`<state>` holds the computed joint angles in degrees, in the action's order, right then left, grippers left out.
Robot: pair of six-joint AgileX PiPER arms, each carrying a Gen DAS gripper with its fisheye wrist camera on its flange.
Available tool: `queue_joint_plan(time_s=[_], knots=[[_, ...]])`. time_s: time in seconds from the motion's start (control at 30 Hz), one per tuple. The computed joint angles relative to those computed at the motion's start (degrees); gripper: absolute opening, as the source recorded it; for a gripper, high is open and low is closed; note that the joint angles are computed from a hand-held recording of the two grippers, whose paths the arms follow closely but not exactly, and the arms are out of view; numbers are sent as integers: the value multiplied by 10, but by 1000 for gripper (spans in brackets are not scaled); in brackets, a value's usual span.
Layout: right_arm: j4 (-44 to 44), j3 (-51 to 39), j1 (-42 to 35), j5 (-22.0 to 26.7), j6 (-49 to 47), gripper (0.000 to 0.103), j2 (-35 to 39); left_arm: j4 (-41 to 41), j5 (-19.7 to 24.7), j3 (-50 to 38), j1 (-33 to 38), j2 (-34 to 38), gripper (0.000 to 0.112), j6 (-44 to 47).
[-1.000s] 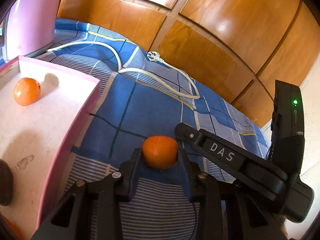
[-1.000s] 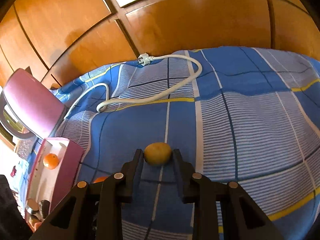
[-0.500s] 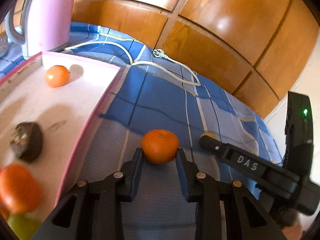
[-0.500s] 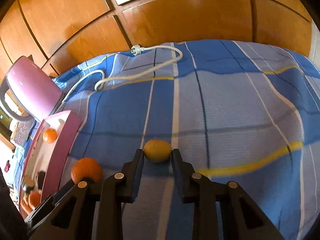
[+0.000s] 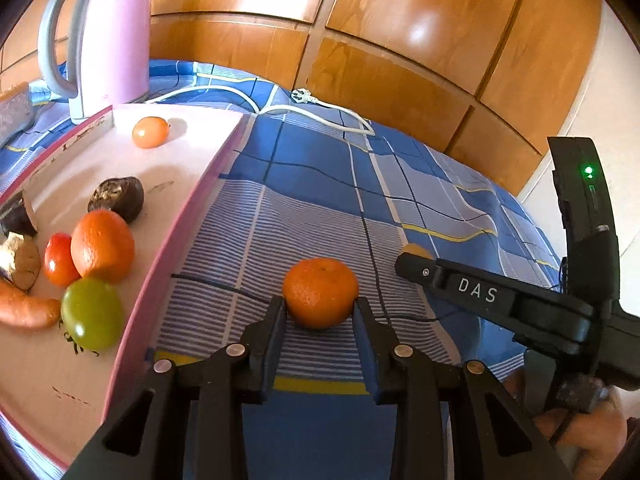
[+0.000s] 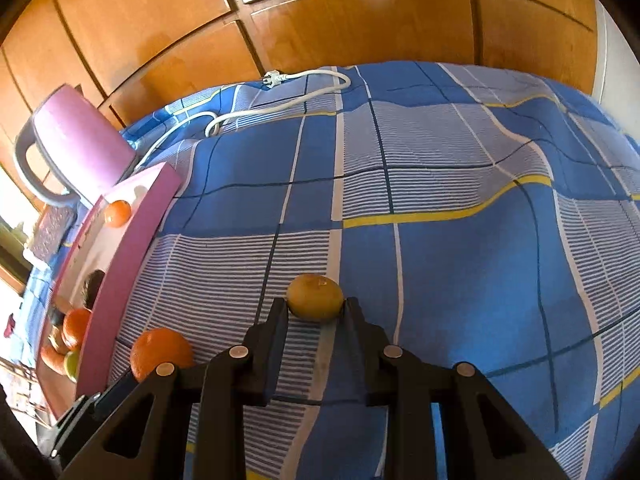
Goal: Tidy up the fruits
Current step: 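Grasp the small yellow fruit with the right gripper while the left gripper grasps the mandarin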
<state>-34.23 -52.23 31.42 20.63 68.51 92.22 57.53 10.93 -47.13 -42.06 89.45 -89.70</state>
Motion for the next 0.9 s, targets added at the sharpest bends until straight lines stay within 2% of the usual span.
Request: queue_joint_plan(time_s=[0.2,0.3,0.47,0.57,0.67,0.73,0.9], knots=[[-103,27,1,-33,101,29,-6,62,-12,6,-1,3,43,-66],[-115,31,-4,-44,120,29,-8,111,-15,9,-1,1,53,-117],[-106,38,-12,-62,121,29,-11,152,0,2,2,9,52,-165],[-103,40,-17,-69,121,29,-11,155,14,-11,-2,21,52,-162],[-112,35,-12,-60,127,29,-9,163,21,-20,-3,30,49,-162],[-110,27,-7,-46,117,29,-5,173,15,-22,-2,34,40,-163],[-134,1,18,7,108,29,14,188,75,-34,-37,47,39,-155]])
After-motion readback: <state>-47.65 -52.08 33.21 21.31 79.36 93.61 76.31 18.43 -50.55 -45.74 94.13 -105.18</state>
